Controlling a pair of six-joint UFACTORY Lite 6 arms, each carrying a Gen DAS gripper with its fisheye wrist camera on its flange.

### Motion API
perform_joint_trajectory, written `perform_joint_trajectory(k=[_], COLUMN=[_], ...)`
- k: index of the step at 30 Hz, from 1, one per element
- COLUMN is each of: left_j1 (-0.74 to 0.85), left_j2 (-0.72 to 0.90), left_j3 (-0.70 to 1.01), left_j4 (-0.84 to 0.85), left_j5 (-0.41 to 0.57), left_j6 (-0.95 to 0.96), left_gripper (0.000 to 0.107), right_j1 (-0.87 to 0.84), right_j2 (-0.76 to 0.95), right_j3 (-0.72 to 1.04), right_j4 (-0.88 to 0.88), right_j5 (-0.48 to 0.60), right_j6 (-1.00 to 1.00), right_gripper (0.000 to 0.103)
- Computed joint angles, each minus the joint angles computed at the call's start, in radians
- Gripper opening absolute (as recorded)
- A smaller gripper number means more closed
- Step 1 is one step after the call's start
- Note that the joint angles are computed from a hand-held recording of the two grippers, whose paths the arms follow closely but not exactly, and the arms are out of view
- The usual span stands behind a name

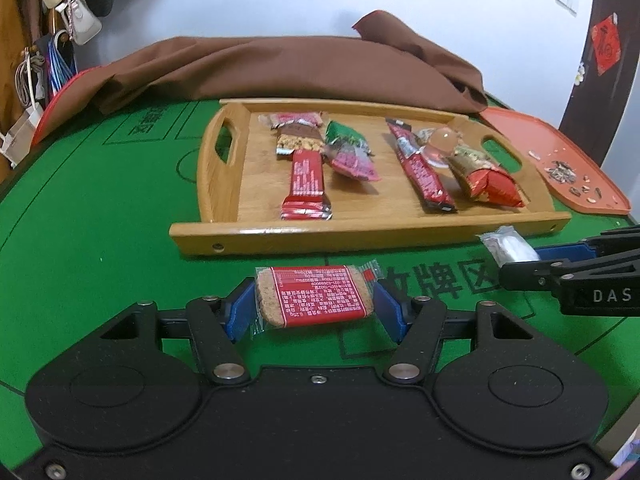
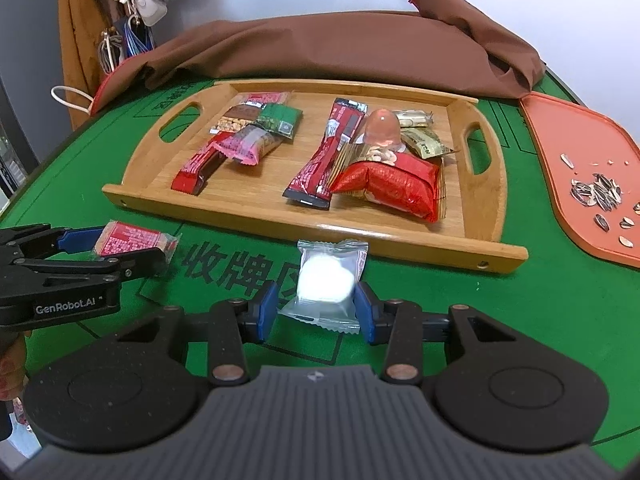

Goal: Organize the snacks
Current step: 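Carry the red biscuit packet and white candy packet over the tray with both tools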

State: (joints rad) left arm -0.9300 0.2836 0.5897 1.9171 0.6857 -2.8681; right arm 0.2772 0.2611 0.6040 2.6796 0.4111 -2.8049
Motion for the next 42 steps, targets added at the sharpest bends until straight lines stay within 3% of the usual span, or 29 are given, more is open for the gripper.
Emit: perform_joint_trajectory(k=[25,42], left_j1=[0.024,0.145], left_j2=[-0.047,-0.035], left_j3=[0.067,0.147], left_j4=[-0.046,0.004], left_j5=[-0.007,-0.083], left_j6=[0.145,0.184], left_gripper=[0.060,0.060], right_j1=[-0.048,-0.038], right_j2=[-0.063,-0.020], right_j3=[0.023,0.141], right_j4=[-0.131,-0.177], right_j5=[-0.009,-0.068], right_j6=[0.120,0.191], right_gripper=[0.046,0.046])
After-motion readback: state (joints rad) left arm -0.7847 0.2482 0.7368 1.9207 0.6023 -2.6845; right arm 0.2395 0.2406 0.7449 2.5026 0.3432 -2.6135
